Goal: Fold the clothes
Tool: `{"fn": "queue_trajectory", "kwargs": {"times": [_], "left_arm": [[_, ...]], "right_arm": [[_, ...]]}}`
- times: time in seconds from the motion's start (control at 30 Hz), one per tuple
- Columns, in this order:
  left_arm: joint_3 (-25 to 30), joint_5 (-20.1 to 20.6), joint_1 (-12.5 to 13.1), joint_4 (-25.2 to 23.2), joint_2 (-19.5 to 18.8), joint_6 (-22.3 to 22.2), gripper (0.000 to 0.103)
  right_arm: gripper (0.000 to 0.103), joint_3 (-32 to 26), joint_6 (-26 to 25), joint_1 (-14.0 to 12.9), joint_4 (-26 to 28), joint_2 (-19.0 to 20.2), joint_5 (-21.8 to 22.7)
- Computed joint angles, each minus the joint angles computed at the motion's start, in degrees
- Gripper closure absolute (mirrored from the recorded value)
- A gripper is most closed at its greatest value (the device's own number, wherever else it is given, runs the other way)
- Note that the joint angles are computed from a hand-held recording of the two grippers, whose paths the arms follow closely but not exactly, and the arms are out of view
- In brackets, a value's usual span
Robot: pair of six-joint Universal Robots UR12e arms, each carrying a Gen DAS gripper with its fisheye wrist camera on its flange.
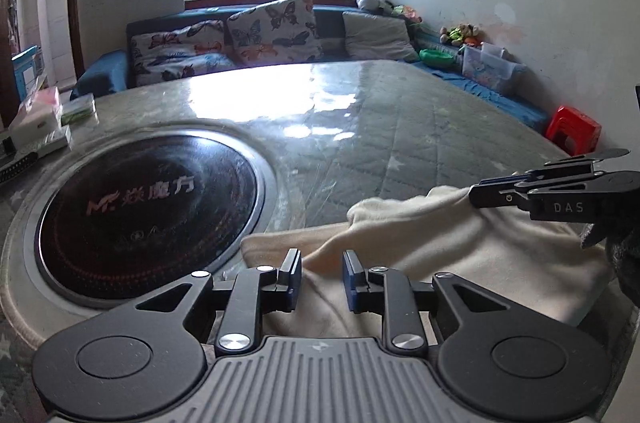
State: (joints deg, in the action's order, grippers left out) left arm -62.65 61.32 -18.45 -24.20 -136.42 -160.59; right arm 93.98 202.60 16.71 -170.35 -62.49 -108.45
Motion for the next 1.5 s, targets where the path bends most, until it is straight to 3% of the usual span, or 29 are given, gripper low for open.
{"fn": "queue_trajectory", "kwargs": {"times": [0.3,0.37,0.53,0.63,0.87,1.0,1.17,1.23,1.5], "left_arm": [[-2.8,-2.8,-0.2,1.2,1.5,3.9,0.078],[-4.2,-4.0,0.1,2.2,2.2,5.1,0.072],[-7.9,-5.4,0.8,3.7,4.1,8.0,0.067],[-9.9,-4.7,1.2,5.8,5.0,8.9,0.067],[-12.6,-4.8,2.1,7.9,6.1,7.8,0.067],[-13.6,-3.7,2.2,9.2,6.3,7.9,0.067],[-13.7,-3.7,2.6,11.2,6.4,4.6,0.067],[-13.4,-2.4,2.5,9.5,6.2,4.1,0.066],[-12.8,-4.0,3.1,8.2,6.2,2.5,0.066]], "right_arm": [[0.076,4.5,-2.3,1.9,0.0,-3.6,-1.3],[0.07,5.5,-2.8,2.5,0.6,-4.2,-2.2],[0.066,6.4,-4.5,3.9,1.9,-5.2,-4.5],[0.065,5.9,-7.0,4.4,-0.2,-4.8,-3.8],[0.064,3.4,-12.9,5.2,-2.9,-2.3,2.6],[0.065,2.2,-16.4,6.2,-1.7,-1.1,1.7],[0.064,1.9,-16.4,6.0,-3.4,-1.4,3.6],[0.064,1.6,-16.0,5.8,-2.8,-1.2,5.2],[0.064,0.8,-15.7,4.2,-2.4,-1.4,7.8]]}}
